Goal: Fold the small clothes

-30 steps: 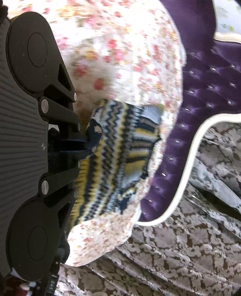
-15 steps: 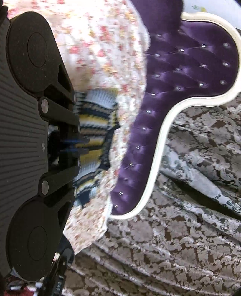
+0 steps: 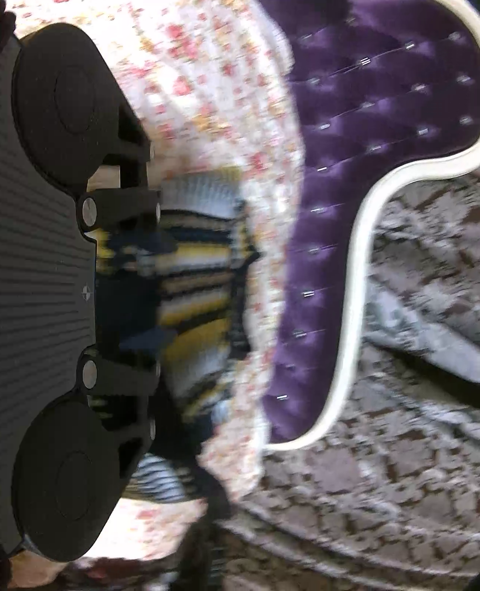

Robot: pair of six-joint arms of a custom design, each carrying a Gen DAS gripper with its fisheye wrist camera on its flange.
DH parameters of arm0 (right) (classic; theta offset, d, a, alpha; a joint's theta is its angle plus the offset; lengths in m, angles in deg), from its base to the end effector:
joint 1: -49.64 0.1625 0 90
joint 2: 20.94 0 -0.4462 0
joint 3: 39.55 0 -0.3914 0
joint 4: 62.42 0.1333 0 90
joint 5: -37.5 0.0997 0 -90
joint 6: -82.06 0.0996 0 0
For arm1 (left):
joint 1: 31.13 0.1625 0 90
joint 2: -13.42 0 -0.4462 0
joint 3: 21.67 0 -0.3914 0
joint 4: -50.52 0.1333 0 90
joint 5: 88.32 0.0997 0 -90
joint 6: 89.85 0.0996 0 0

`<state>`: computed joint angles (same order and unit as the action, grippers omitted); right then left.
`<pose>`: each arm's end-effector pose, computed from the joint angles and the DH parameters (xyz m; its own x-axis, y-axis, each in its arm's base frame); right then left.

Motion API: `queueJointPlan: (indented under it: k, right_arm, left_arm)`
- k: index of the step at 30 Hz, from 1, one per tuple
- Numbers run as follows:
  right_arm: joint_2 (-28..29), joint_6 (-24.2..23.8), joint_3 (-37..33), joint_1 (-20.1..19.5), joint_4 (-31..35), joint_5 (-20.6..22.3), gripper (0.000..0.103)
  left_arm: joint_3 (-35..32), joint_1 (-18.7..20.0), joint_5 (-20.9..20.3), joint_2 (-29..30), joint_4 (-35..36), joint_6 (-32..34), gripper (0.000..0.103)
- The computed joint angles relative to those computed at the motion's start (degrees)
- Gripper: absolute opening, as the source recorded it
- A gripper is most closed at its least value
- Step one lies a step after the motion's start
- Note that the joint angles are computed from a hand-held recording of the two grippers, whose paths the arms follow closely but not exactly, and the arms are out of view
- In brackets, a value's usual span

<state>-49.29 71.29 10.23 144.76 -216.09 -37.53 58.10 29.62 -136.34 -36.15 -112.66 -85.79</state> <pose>0.2383 -0.8778 0.2272 -0.9177 -0.3924 -0.0623 -0.2418 0.6760 -0.6961 -0.1926 -0.7530 0.3191 -0.8439 0.0107 -0.5364 0.4183 0.6392 -0.6454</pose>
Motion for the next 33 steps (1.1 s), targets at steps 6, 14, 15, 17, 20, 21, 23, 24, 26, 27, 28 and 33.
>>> queueJointPlan:
  k: [6, 14, 15, 17, 20, 21, 23, 24, 26, 27, 28, 33]
  right_arm:
    - [-0.20, 1.18, 0.61, -0.30, 0.05, -1.55, 0.012]
    - [-0.62, 1.39, 1.26, -0.25, 0.29, -2.72, 0.013]
    - [-0.55, 1.41, 1.14, -0.23, 0.41, -2.85, 0.013]
    - [-0.51, 1.45, 1.04, -0.25, 0.57, -2.97, 0.012]
    - [-0.57, 1.49, 1.16, -0.31, 0.60, -2.99, 0.012]
    - [-0.68, 1.46, 1.41, -0.36, 0.48, -3.00, 0.012]
    - [-0.88, 1.51, 1.74, -0.36, 0.34, -3.06, 0.012]
    - [-0.87, 1.44, 1.73, -0.35, 0.30, -3.06, 0.012]
    - [-1.18, 1.27, 2.26, -0.35, -0.30, -3.16, 0.012]
    - [-1.31, 1.13, 2.43, -0.33, -0.59, -3.15, 0.012]
    - [-1.38, 0.92, 2.45, -0.28, -0.88, -3.16, 0.012]
    - [0.16, 0.01, -1.02, 0.15, -0.66, -2.79, 0.013]
  left_arm:
    - [-0.07, 1.92, -0.05, 0.12, 9.54, -0.65, 0.059]
    - [-7.88, 4.56, -3.85, 4.70, 16.68, -0.57, 0.059]
    - [-8.84, 4.63, -4.19, 5.28, 17.47, 0.21, 0.059]
    - [-10.33, 4.77, -5.13, 6.28, 19.08, 1.71, 0.058]
    - [-11.21, 4.86, -6.22, 7.27, 18.71, 3.52, 0.038]
    - [-11.19, 4.85, -6.21, 7.51, 17.92, 3.88, 0.019]
    - [-10.44, 4.59, -4.65, 7.63, 15.86, 3.81, 0.005]
    - [-9.37, 4.52, -4.74, 7.14, 14.14, 3.15, 0.004]
    - [-6.52, 3.91, -3.59, 6.34, 7.09, 4.30, 0.004]
    - [-5.60, 3.38, -2.23, 6.22, 3.76, 6.08, 0.004]
    - [-4.57, 2.75, -0.80, 5.98, 0.23, 8.27, 0.004]
    - [-5.70, 1.61, 0.36, 5.90, -9.73, 14.61, 0.004]
